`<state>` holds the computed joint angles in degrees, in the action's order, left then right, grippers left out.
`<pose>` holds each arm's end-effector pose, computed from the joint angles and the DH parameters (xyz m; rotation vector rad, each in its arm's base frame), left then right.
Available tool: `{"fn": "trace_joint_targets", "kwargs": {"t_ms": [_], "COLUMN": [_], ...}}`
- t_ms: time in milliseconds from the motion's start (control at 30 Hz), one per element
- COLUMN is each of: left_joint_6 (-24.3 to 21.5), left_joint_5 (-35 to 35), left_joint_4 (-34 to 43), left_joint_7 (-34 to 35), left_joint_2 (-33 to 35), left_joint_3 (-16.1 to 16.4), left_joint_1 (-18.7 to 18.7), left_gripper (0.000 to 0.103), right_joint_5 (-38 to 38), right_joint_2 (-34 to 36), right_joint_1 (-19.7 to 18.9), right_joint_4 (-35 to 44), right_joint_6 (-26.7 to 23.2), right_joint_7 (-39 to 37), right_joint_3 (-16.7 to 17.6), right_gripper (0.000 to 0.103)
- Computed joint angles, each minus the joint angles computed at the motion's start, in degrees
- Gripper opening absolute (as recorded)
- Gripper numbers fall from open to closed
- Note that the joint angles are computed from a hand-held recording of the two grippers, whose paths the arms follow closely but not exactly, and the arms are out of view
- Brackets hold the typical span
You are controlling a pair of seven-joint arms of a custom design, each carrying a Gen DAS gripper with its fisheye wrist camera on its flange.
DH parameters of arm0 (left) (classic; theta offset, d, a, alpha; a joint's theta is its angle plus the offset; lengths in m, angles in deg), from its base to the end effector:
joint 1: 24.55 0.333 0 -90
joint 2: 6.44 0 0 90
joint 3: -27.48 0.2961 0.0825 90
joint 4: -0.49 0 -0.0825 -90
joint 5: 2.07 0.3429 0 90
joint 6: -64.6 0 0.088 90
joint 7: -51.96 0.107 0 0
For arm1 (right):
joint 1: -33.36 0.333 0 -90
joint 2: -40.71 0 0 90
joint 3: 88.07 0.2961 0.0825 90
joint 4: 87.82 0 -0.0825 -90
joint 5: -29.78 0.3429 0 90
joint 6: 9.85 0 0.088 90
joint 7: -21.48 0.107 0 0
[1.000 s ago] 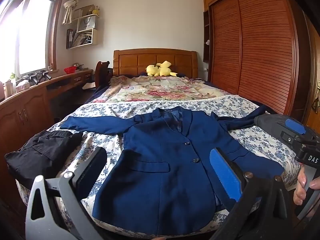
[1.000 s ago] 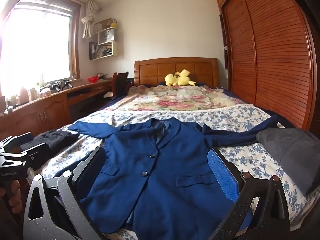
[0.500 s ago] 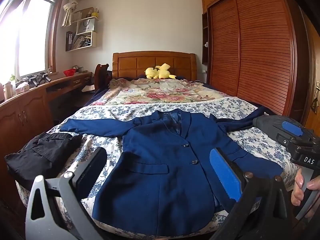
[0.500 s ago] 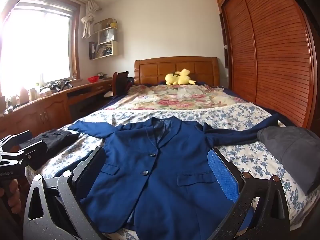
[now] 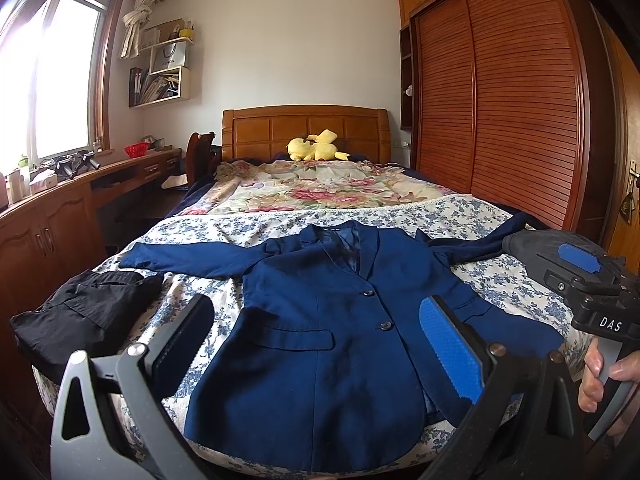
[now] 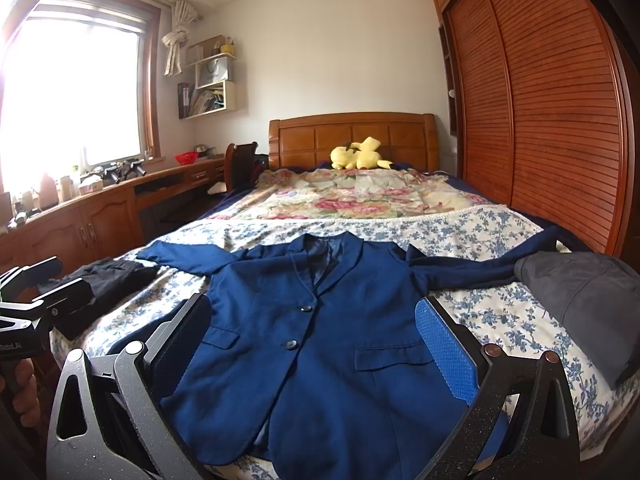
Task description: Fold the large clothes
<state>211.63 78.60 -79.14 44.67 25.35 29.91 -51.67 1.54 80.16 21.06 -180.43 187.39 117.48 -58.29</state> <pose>0.6306 -0.3145 0.4448 -1.6196 1.2950 -0.9038 0.6635 0.1630 0.4255 -1.6628 1.0457 -0.7195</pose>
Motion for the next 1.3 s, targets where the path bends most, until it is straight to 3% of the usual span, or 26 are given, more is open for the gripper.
{"fn": "trace_joint_targets", "kwargs": {"t_ms": [1300], "left_joint_6": [-1.14], "left_joint_5": [1.21], "left_joint_4": [0.11], "left_joint_7": [-0.27], "left_joint_2": [-0.03], "left_joint_3": [-0.19], "left_joint_1": [-0.58], "left_gripper": [0.103], "right_joint_5": [0.01], "right_joint_2": [-0.22], "right_joint_1": [1.39], "right_joint_4": [-0.32], "right_joint_6": [0.67], "right_joint_7": [1.01], "right_joint_3": [-1.8], "right_gripper": [0.103]}}
